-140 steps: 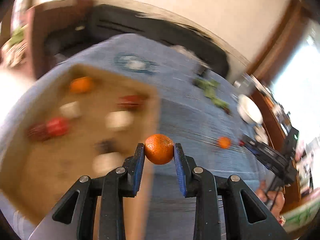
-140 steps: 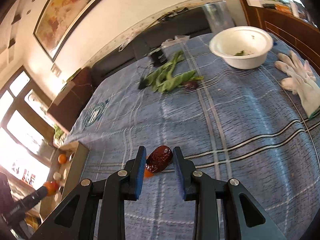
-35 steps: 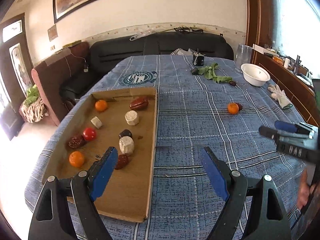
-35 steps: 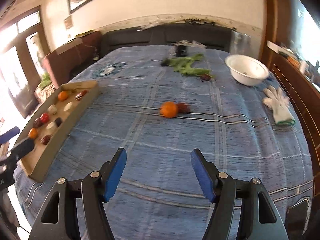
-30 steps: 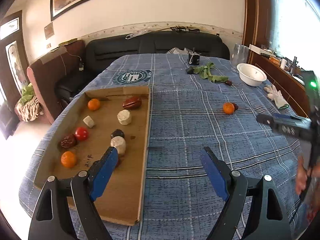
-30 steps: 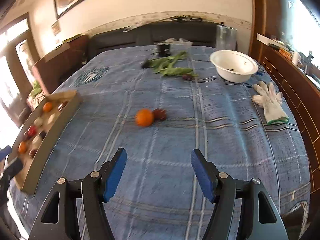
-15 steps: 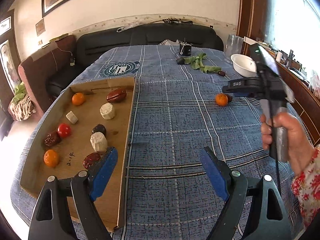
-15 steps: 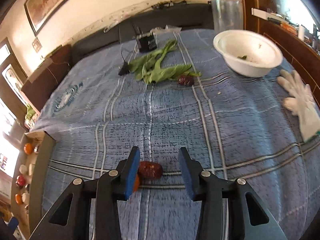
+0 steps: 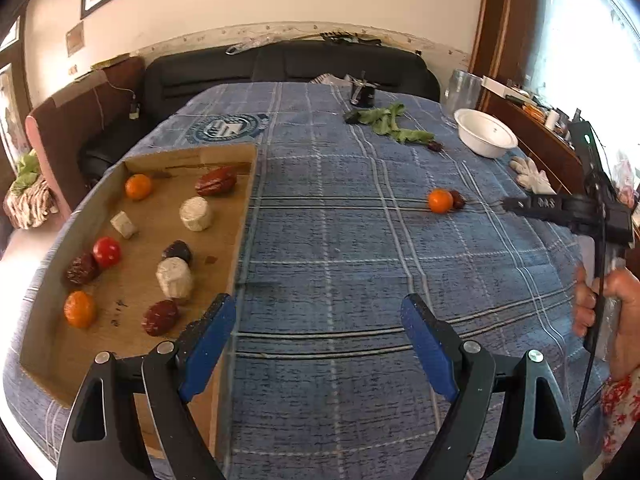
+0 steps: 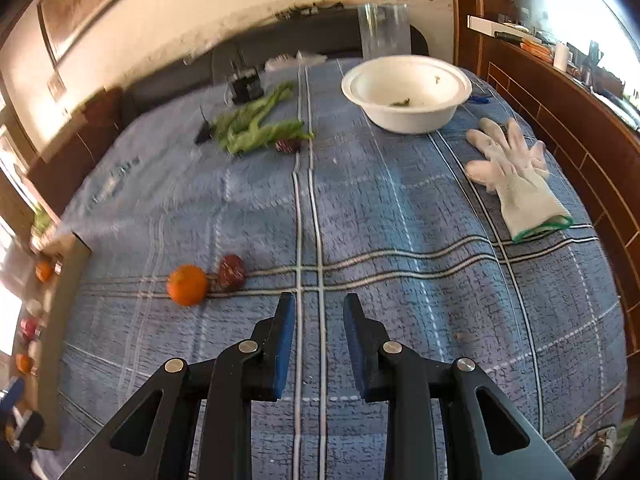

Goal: Organize fruits
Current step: 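Grasp the last mandarin orange with the left tool while the right tool grasps the last red date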

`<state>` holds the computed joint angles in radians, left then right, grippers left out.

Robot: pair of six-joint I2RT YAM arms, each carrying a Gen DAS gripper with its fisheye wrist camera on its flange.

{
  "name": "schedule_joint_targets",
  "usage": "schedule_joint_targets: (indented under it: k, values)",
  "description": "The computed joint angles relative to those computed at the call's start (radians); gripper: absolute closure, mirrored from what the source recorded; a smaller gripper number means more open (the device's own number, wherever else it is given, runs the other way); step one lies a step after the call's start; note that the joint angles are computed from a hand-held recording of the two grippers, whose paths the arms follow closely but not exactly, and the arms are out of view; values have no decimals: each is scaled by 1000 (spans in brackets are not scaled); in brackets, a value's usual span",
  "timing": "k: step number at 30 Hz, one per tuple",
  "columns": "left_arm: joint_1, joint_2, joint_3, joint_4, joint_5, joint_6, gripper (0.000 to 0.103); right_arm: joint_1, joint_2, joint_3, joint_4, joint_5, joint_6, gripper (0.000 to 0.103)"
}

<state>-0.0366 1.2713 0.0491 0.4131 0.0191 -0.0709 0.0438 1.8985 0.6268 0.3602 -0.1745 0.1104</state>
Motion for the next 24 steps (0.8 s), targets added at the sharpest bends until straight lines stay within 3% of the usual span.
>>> schedule_joint_targets:
  k: [3, 10, 15, 19, 24]
  values:
    - [-59, -12, 5, -20, -28, -21, 19, 35, 51, 48, 0, -42, 19, 76]
    - [-80, 3, 42, -41, -70, -14, 19, 149, 182, 158, 30, 46, 50, 76]
    - [-96, 117, 115, 0, -65, -23, 19, 161, 217, 172, 84, 55, 39, 76]
    - [-137, 224, 203, 7, -61, -50, 19, 121, 210, 153, 111, -25, 50, 83]
    - [-232, 402, 354, 30, -118, -64, 19, 77, 180, 122, 123, -63, 74, 83]
